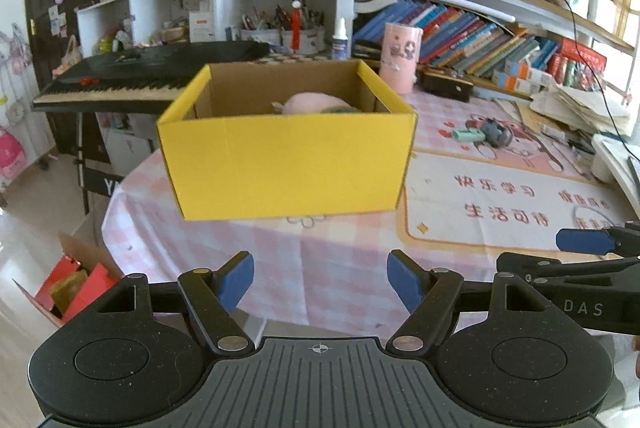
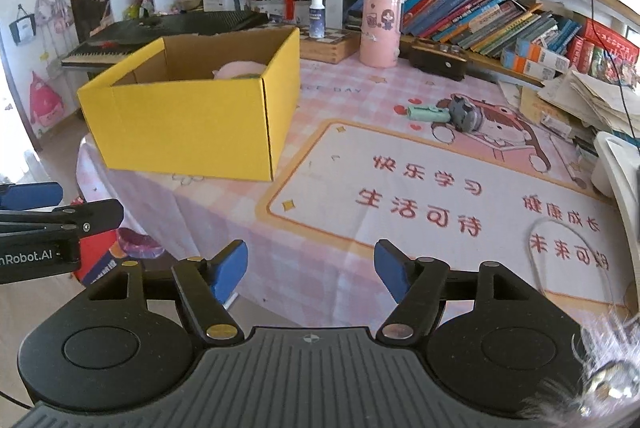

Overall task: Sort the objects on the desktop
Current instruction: 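Withdraw both open tools from the yellow box back over the mat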

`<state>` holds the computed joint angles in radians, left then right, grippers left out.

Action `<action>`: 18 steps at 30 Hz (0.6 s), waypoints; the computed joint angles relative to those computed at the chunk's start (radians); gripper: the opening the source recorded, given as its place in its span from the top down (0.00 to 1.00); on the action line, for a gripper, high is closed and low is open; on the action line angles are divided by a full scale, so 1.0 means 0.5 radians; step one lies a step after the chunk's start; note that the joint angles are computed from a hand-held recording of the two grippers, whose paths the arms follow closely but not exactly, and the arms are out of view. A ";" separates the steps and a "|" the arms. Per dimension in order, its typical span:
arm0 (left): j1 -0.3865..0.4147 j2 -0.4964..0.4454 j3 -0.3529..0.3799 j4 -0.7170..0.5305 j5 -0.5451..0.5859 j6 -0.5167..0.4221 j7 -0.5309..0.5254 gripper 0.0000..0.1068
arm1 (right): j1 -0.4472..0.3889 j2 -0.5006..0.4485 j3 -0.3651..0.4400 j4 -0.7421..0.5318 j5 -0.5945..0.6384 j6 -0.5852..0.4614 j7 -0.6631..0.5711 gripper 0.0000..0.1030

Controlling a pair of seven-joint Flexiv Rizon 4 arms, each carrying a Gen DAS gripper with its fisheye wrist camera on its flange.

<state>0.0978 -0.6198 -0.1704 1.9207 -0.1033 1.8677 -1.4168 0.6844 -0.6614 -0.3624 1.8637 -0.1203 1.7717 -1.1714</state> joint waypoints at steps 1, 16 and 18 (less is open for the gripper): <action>0.029 0.000 -0.036 0.005 0.017 -0.010 0.004 0.29 | 0.029 0.003 -0.031 0.017 0.010 -0.004 0.005 0.33; 0.266 -0.079 -0.410 -0.036 0.171 -0.107 0.152 0.29 | 0.341 0.026 -0.429 0.210 0.107 -0.065 0.188 0.31; 0.278 -0.091 -0.439 -0.049 0.173 -0.118 0.175 0.29 | 0.364 0.025 -0.462 0.227 0.111 -0.065 0.205 0.31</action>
<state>0.2368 -0.6655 -0.3897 1.8961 -0.0167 1.8089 -1.3293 0.8664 -0.6490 -0.5936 1.9773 -0.0649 1.7390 -1.0687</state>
